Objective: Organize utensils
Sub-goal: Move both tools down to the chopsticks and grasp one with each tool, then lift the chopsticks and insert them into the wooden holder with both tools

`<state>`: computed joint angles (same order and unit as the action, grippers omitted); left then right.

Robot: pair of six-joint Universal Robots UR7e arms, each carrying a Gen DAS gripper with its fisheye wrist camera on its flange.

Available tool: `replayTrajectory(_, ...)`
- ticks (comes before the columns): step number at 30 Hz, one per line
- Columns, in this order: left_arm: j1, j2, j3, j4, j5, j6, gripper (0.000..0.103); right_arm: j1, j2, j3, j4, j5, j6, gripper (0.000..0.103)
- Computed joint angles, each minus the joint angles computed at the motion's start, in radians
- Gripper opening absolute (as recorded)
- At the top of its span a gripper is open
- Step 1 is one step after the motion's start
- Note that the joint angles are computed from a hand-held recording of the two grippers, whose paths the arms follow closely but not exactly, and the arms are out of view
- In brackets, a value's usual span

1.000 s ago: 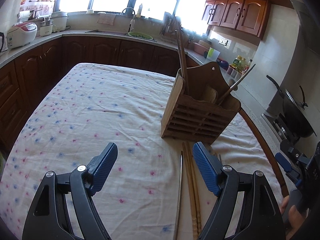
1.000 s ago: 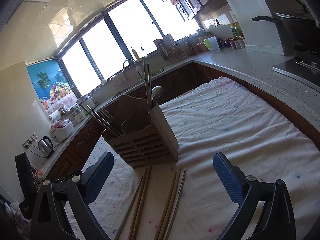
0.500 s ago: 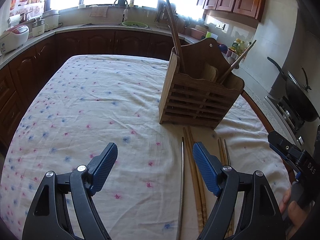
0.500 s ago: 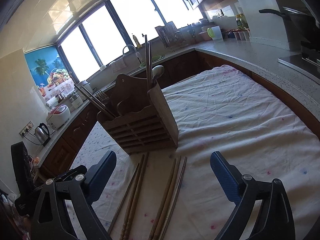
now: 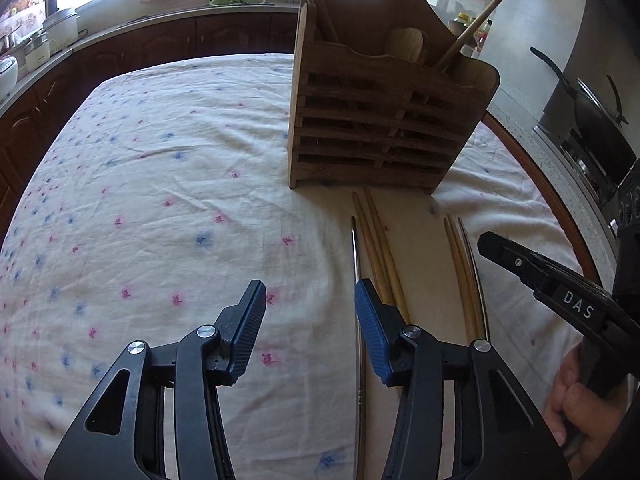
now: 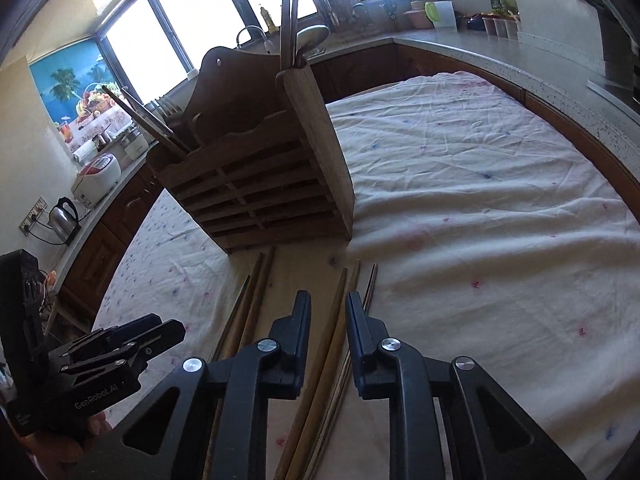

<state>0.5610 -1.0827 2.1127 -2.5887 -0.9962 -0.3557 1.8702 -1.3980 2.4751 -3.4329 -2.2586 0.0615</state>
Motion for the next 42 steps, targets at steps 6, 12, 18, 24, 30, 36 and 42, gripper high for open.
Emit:
replayTrajectory(6,0.011,0.041,-0.034,0.017,-0.024,0.03,0.04,-0.029,0.019,-0.022,0.06,-0.003,0.007,0.013)
replayTrajectory(12,0.018,0.078,-0.058,0.025,-0.03,0.059,0.032,-0.048,0.031,-0.034,0.071,-0.001,0.004,0.011)
replayTrajectory(18,0.031,0.088,-0.073,0.016,-0.041,0.083,0.032,-0.078,0.007,-0.021,0.051,0.055,0.017,0.011)
replayTrajectory(24,0.023,0.097,-0.069,0.003,-0.012,0.11,0.032,-0.077,0.008,-0.026,0.062,0.029,0.001,0.007)
replayTrajectory(30,0.007,0.135,-0.093,0.013,0.027,0.121,0.032,-0.055,0.061,-0.08,0.096,-0.043,-0.054,0.008)
replayTrajectory(36,0.0,0.165,-0.103,-0.019,0.034,0.139,0.013,-0.073,0.075,-0.105,0.097,-0.022,-0.091,0.008)
replayTrajectory(42,0.037,0.119,-0.102,-0.012,-0.037,0.11,0.004,-0.078,0.038,-0.073,0.085,0.029,-0.035,0.006)
